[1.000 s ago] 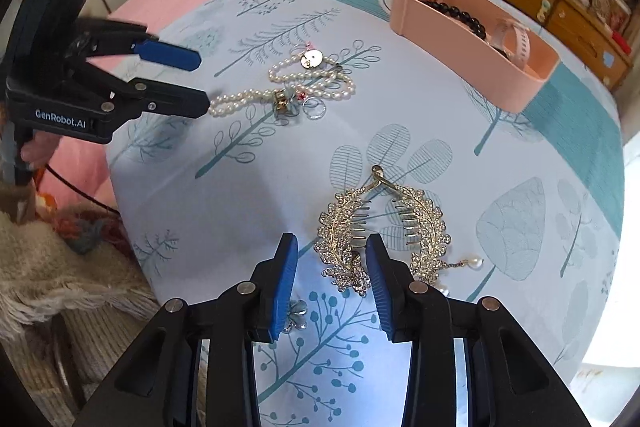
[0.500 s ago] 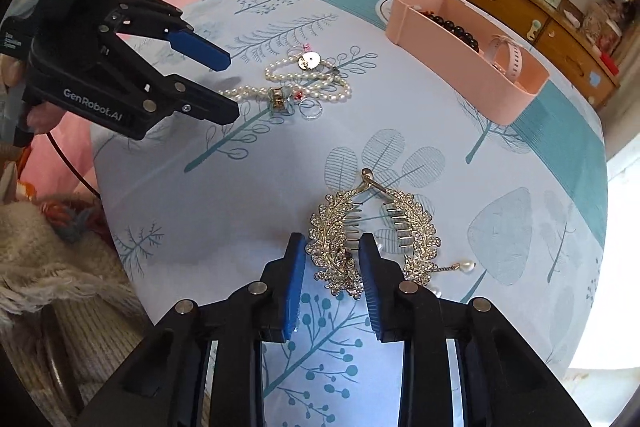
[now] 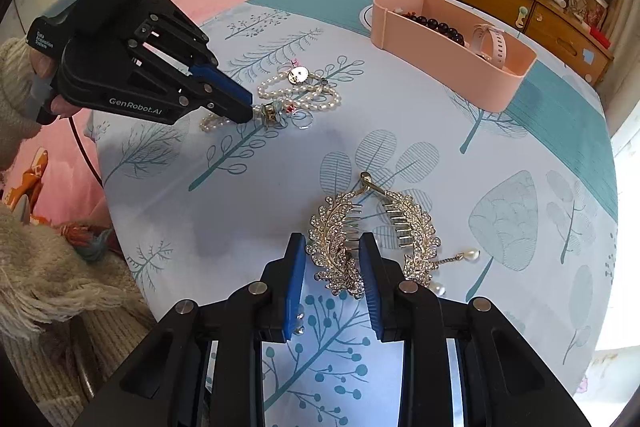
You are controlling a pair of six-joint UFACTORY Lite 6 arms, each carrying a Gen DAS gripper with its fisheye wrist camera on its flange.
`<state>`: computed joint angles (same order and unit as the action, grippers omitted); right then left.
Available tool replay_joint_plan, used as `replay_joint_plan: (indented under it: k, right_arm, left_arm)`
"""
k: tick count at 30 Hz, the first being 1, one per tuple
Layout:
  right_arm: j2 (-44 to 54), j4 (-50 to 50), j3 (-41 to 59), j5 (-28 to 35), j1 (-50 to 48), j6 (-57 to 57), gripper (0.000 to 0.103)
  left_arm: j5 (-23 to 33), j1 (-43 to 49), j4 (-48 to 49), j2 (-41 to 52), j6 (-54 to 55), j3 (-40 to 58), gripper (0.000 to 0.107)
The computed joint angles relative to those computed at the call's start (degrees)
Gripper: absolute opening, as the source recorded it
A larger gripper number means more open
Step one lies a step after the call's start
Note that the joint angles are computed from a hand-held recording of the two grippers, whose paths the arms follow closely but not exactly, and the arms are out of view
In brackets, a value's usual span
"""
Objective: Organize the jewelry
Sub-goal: 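Grasp the gold leaf hair comb with the right tool while the left tool grasps the pearl necklace, then carry the comb toward the pink box while the left tool drops the pearl necklace inside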
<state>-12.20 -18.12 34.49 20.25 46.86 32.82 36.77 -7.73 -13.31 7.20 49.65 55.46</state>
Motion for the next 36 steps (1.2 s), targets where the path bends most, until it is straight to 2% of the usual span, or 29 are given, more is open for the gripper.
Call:
replay_joint_plan:
  k: [3,5,13,20,23,30,34,36]
  right_arm:
    - [-0.71,2.59,-0.56,-0.79,-0.86,-2.40,0.027]
    - [-1.27,4.41,-1.15,-1.48,-1.55,-4.15,0.027]
    - [-3.67,12.69,-2.13,-2.35,-4.49,-11.37,0.026]
    - [-8.90,15.38,1.70,1.85,-7.17,-13.65,0.026]
    - [-9.89,11.29,5.67,4.46,-7.39,-10.10,0.026]
    - [-7.91,3.14,20.12,10.30,-7.91,-4.45,0.026]
    - [-3.29,5.76,31.79,13.62,-11.19,-9.05,0.026]
    - [0.30,7.35,39.10,15.54,-12.85,-11.33,0.026]
  left_arm:
    - [3.53,0.62,-0.41,2.68,-1.58,3.68,0.003]
    - [3.98,1.62,-2.08,2.76,-1.81,4.82,0.003]
    - [10.00,8.90,-10.88,-0.89,-3.17,10.44,0.003]
    - [14.71,12.65,-15.10,-6.77,-7.46,17.99,0.003]
    - [16.54,13.15,-16.15,-6.85,-10.06,23.65,0.003]
    - [22.37,14.03,-17.26,-1.96,-16.19,43.37,0.003]
    - [26.46,12.50,-16.74,4.09,-20.72,59.14,0.003]
    - [29.57,11.15,-15.86,9.13,-23.64,70.20,0.003]
